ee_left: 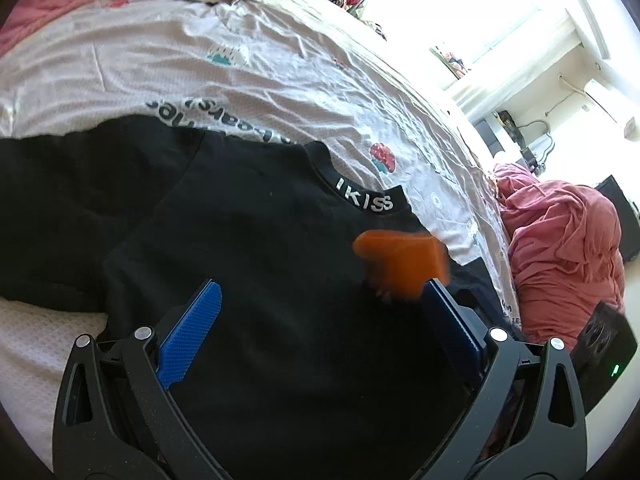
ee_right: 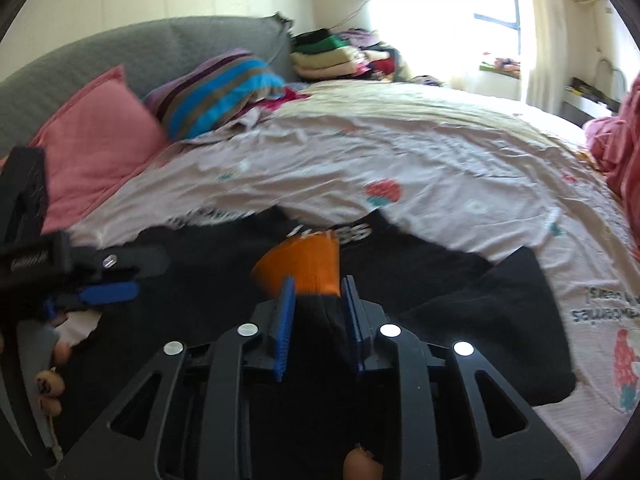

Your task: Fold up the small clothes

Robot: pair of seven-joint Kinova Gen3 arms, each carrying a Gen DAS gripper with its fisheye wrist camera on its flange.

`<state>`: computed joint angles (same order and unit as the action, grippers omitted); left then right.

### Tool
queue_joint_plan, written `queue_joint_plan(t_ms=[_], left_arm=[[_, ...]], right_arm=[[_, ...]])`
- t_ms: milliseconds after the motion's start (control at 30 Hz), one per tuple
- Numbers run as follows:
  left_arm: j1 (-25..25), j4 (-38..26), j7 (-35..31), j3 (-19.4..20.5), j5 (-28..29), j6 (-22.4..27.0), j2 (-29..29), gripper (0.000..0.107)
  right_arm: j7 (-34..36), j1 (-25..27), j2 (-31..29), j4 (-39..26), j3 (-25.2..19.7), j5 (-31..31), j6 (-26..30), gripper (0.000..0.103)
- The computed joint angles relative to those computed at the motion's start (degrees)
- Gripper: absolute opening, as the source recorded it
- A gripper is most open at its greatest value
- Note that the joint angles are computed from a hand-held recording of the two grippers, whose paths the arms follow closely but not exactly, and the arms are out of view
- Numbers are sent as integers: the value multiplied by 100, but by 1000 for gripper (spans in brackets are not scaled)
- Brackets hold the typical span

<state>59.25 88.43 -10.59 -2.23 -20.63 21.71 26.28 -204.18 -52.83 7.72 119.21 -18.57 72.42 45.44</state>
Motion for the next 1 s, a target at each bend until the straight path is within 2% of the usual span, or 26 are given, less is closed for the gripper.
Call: queue_joint_plan(t_ms=[33, 133, 233, 300, 400, 500, 533, 633, 667, 733, 767, 800, 867, 1000], left_arm=[[-65, 31, -42, 63, 42, -51, 10, 94], [-264, 109, -248, 259, 253, -234, 52, 94], [-490, 224, -547, 493, 596, -557, 123, 92], [-582, 213, -791, 615, 792, -649, 193, 86], [-814, 121, -1237, 956, 1106, -723, 339, 78], [-982, -67, -1662, 1250, 1371, -676, 515, 62], [-1005, -179, -1788, 1316, 1447, -609, 601, 60], [-887, -536, -1997, 1238, 1624, -273, 805, 53], [-818, -641, -2042, 1168, 1669, -179, 859, 47], [-601, -935, -2074, 936, 1628, 117, 976, 34], [-595, -1026, -2177, 943, 1633, 157, 1027, 17], [-630, -1028, -2256, 978, 1671, 136, 1038, 10], [-624, -953, -2366, 959, 1708, -20, 997, 8], [-301, -706, -2262, 505, 1549, -337, 718, 6]], right_arm=[[1, -10, 16, 3, -19, 15, -73, 33], [47, -56, -19, 51, -63, 2, -224, 38], [54, -126, -102, 127, -114, -125, -137, 44], [-88, -122, -199, 236, -132, -221, -114, 47], [-429, -85, -381, 444, -191, -390, -10, 48], [-872, -58, -600, 686, -309, -536, 212, 48], [-989, -37, -658, 754, -352, -547, 249, 48], [-1262, 51, -840, 951, -462, -605, 289, 48], [-1330, 85, -871, 991, -495, -612, 292, 48], [-1436, 133, -935, 1057, -561, -649, 303, 48], [-1452, 154, -955, 1073, -589, -660, 292, 48], [-1466, 169, -962, 1082, -618, -671, 301, 48], [-1505, 175, -988, 1108, -678, -689, 350, 48], [-1524, 209, -1042, 1138, -726, -735, 369, 48]])
